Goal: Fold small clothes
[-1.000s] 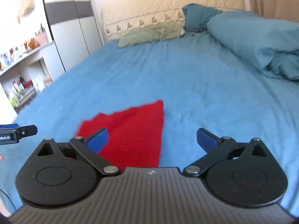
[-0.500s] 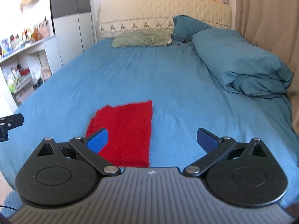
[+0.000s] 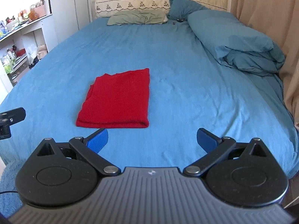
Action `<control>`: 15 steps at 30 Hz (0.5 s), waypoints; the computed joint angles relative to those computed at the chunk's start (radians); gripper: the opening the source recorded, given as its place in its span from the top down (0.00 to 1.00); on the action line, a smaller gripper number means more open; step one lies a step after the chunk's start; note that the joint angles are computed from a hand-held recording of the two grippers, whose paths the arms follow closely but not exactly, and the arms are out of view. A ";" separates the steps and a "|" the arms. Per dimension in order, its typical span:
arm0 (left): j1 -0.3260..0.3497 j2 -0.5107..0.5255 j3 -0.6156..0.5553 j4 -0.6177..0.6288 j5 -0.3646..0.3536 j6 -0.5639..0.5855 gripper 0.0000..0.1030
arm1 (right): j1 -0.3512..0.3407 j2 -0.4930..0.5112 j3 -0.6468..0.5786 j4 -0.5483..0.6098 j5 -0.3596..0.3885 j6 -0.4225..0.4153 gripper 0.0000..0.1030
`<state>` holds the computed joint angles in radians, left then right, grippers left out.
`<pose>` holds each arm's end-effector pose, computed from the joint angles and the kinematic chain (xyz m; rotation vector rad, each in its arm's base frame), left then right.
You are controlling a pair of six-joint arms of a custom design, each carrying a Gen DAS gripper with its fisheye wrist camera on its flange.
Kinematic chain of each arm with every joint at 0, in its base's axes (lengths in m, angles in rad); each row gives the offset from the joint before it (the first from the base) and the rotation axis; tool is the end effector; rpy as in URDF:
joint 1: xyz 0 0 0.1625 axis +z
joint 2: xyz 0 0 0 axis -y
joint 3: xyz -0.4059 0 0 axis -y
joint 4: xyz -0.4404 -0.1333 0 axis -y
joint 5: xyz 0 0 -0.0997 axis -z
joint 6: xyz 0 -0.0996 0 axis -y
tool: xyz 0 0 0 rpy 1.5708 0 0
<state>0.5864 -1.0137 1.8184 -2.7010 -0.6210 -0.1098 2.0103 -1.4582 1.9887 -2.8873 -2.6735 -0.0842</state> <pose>-0.4086 -0.5288 0.1666 0.8042 2.1823 -0.9449 0.2647 -0.4587 0.3818 0.0249 -2.0365 1.0198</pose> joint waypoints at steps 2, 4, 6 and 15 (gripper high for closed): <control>0.000 -0.006 0.006 0.001 -0.005 -0.004 0.00 | 0.001 -0.001 -0.001 0.003 -0.006 0.003 0.00; 0.000 -0.006 0.008 -0.002 -0.006 -0.009 0.00 | 0.003 0.000 -0.002 0.005 -0.010 -0.001 0.00; 0.001 -0.008 0.011 -0.007 -0.006 -0.008 0.00 | 0.004 0.000 -0.002 0.005 -0.007 -0.001 0.00; -0.002 -0.002 0.010 -0.015 0.000 0.003 0.00 | 0.007 0.001 -0.007 0.022 -0.005 0.011 0.00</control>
